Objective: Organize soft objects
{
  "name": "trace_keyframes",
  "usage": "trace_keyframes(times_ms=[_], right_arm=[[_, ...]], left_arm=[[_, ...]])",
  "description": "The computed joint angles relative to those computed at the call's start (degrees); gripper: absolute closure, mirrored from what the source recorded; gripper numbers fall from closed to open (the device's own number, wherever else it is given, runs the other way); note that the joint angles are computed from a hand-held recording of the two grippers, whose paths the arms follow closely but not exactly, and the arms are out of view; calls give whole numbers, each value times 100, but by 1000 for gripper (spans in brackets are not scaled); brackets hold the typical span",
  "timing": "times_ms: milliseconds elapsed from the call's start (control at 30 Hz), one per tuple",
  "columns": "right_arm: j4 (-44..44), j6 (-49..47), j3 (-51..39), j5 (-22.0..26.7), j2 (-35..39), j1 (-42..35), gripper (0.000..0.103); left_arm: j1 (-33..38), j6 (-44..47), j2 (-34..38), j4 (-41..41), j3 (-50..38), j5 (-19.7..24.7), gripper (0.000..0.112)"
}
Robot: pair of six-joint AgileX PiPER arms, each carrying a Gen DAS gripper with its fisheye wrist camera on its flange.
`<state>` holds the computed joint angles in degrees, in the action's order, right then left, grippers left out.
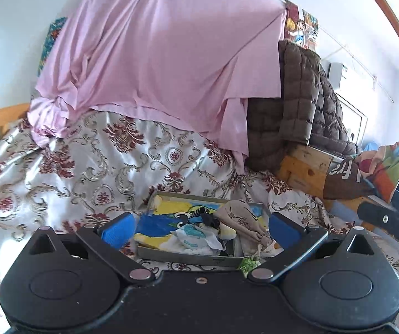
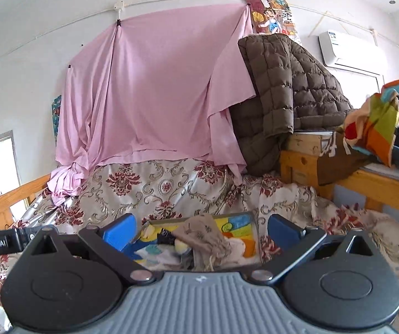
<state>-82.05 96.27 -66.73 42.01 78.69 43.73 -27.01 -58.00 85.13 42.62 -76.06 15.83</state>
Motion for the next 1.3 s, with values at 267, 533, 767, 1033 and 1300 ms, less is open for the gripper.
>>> trace_keyframes(times_ms=[267, 533, 767, 1033, 1300], right_arm=[[107, 362, 441, 1011, -309, 1036, 0], [221, 810, 714, 1915, -350, 1961, 0], [423, 1196, 862, 2335, -185, 2542, 0], [622, 1456, 904, 2495, 70, 2879, 0], [810, 1765, 1112, 2604, 238, 3085, 0]], left_arm=[[-452, -1266, -985, 1460, 976, 431, 10], [-971, -1851, -1789, 2048, 1797, 1094, 10], [-1231, -2053, -2248, 2087, 2366, 1521, 10], [-1301, -1792, -2698, 1936, 2814, 1784, 10], [-1477, -2070, -2851, 2101, 3309, 1866, 10]])
